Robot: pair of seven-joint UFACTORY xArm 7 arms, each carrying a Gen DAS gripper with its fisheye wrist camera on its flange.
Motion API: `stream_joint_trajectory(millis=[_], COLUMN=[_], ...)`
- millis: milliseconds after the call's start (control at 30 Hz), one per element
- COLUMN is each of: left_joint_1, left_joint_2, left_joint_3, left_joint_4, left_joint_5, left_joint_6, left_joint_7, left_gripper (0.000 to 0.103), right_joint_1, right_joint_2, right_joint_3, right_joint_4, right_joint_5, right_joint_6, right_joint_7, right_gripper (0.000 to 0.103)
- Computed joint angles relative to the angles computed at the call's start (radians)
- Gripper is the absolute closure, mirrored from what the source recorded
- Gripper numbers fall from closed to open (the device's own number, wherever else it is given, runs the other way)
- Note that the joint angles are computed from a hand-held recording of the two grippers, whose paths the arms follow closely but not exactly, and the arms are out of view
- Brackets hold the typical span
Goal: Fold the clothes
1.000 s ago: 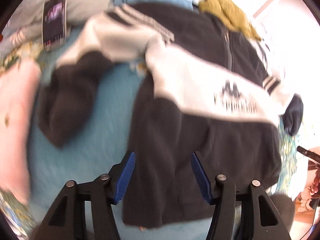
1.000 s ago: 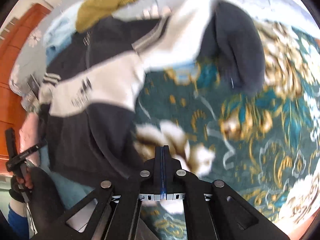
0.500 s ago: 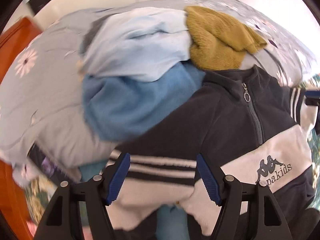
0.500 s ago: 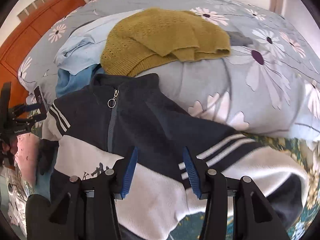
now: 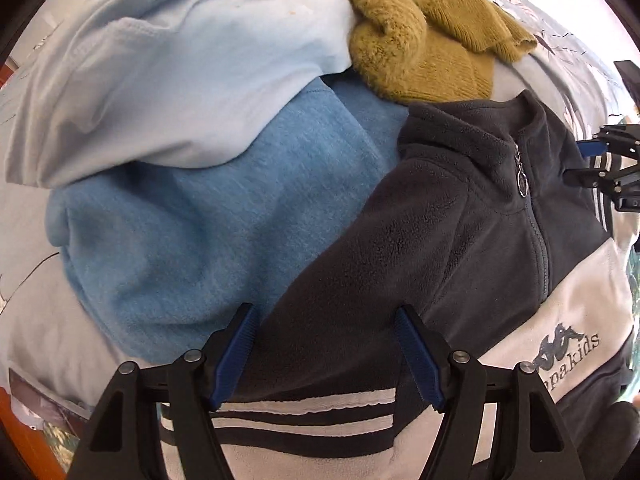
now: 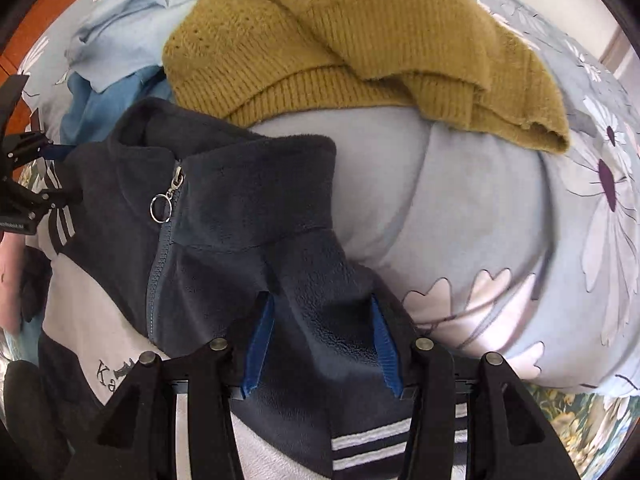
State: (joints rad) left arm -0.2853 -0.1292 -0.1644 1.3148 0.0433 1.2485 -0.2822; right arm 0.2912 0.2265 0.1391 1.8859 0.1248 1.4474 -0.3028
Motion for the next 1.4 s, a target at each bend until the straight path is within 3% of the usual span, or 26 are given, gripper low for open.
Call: stream_joint_trajectory(millis=[100,133,167,200,233,267,533,667,733,900,1033,1100,1167,1233,1333,1400], left_joint_1=[0.007,0.011,0.015,0.020,0.026,0.030,0.041,0.076,0.081,0.041,0.013,0.011,0.010,0.004,-0.010,-0.026], left_joint_2=[-0.025,-0.033,-0.038,-0.046,-0.055,-0.066,-0.156,-0.151,-0.114,0.056,0.066,0.042,0.013,-0.027,-0.103,-0.180], left_joint_3=[0.018,0.019,0.020,0.021,0.021,0.020,-0.043,-0.058,-0.066,-0.068,-0.024,-0.011,-0.013,-0.032,-0.088,-0.122], left_joint_4=[-0.027,-0.035,-0.040,-0.047,-0.055,-0.064,-0.057,-0.004,0.020,0.126,0.157,0.158,0.157,0.145,0.107,0.039], left_joint_5=[-0.063,-0.064,-0.065,-0.062,-0.059,-0.056,0.124,0.230,0.267,0.371,0.328,0.293,0.285,0.311,0.361,0.338], left_joint_6=[-0.027,-0.033,-0.033,-0.035,-0.041,-0.050,-0.121,-0.172,-0.148,-0.031,-0.023,-0.018,0.000,0.023,0.067,0.064], left_joint_7=[0.020,0.013,0.009,-0.004,-0.022,-0.038,-0.194,-0.260,-0.275,-0.294,-0.281,-0.276,-0.283,-0.310,-0.403,-0.479], left_gripper=[0.038,0.048,0.060,0.064,0.075,0.082,0.093,0.093,0.093,0.093,0.088,0.077,0.052,0.047,0.039,0.037], right_joint_1=[-0.001,-0.003,-0.001,0.001,-0.001,-0.002,-0.022,-0.025,-0.020,0.016,0.053,0.048,0.031,-0.013,-0.083,-0.130], right_joint_2=[0.004,0.002,-0.002,-0.008,-0.020,-0.032,-0.109,-0.055,-0.012,0.060,0.077,0.055,0.017,-0.080,-0.247,-0.358], right_joint_3=[0.001,0.001,-0.001,-0.002,-0.003,-0.004,-0.009,-0.013,-0.019,-0.020,-0.021,-0.020,-0.019,-0.023,-0.053,-0.096], right_joint_4=[0.001,-0.002,-0.006,-0.012,-0.024,-0.036,-0.044,0.088,0.139,0.152,0.147,0.133,0.105,0.016,-0.126,-0.225], right_joint_5=[0.016,0.019,0.010,0.003,0.006,0.008,0.030,0.016,-0.018,-0.082,-0.154,-0.151,-0.129,-0.054,0.084,0.136], right_joint_6=[0.009,0.010,0.009,0.006,-0.003,-0.012,-0.113,-0.153,-0.175,-0.112,-0.097,-0.103,-0.114,-0.158,-0.204,-0.222], right_joint_7=[0.011,0.014,0.021,0.028,0.034,0.041,0.068,0.080,0.105,0.189,0.197,0.181,0.156,0.119,0.085,0.085], right_gripper=[0.054,0.057,0.063,0.079,0.088,0.090,0.097,0.097,0.097,0.097,0.096,0.095,0.081,0.065,0.056,0.056])
